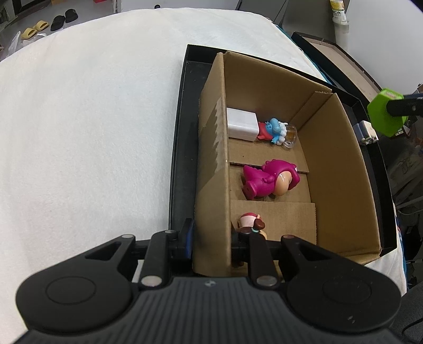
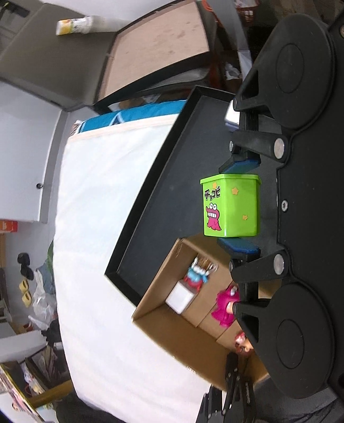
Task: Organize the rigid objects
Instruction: 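Carry the green cube box into the box and lower it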
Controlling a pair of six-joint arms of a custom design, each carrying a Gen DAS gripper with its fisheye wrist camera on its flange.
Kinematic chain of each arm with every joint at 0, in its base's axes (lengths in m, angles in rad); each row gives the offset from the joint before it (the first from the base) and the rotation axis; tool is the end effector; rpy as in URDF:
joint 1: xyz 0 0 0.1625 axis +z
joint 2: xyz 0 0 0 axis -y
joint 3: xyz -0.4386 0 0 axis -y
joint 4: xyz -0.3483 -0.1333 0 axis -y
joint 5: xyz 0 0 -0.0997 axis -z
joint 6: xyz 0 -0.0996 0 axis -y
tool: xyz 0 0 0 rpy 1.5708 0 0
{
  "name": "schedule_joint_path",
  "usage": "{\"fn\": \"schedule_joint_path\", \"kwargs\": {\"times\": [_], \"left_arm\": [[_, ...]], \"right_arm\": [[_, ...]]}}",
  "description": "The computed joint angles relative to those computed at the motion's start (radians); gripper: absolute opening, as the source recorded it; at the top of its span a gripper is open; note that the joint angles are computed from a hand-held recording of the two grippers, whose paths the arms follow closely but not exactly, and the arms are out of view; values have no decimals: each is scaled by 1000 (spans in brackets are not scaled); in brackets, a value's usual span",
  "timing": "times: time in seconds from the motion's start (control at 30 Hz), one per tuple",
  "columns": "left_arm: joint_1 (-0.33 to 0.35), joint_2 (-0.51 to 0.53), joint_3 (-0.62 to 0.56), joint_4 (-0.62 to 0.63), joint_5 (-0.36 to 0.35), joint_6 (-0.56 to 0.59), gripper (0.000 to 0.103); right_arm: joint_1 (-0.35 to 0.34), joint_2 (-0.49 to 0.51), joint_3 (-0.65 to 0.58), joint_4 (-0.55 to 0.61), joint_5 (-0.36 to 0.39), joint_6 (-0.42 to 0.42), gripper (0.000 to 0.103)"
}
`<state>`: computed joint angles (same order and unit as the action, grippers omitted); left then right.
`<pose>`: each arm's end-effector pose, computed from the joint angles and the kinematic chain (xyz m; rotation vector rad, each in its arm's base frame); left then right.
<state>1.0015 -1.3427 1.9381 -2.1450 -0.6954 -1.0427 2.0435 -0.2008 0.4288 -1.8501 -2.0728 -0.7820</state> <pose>-0.0852 -0.5223 0.3285 -0.5521 2.3394 -0.7940 0.4735 -0.7385 0.0892 1.5343 -2.1456 -0.0373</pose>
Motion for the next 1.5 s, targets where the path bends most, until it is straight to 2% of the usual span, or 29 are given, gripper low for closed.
{"fn": "schedule_joint_path", "kwargs": {"times": [0.27, 0.7, 1.0, 1.5], "left_arm": [[0, -3, 6, -11, 0, 4, 20], [-2, -8, 11, -16, -2, 3, 20], [1, -12, 14, -28, -8, 8, 20], [6, -17, 22, -49, -14, 25, 20]], "right_arm": [[30, -5, 8, 10, 25, -45, 49], [61, -21, 59, 27, 73, -59, 49], [63, -9, 69, 65, 89, -19, 49], [63, 45, 79, 121, 125, 109, 49]]}}
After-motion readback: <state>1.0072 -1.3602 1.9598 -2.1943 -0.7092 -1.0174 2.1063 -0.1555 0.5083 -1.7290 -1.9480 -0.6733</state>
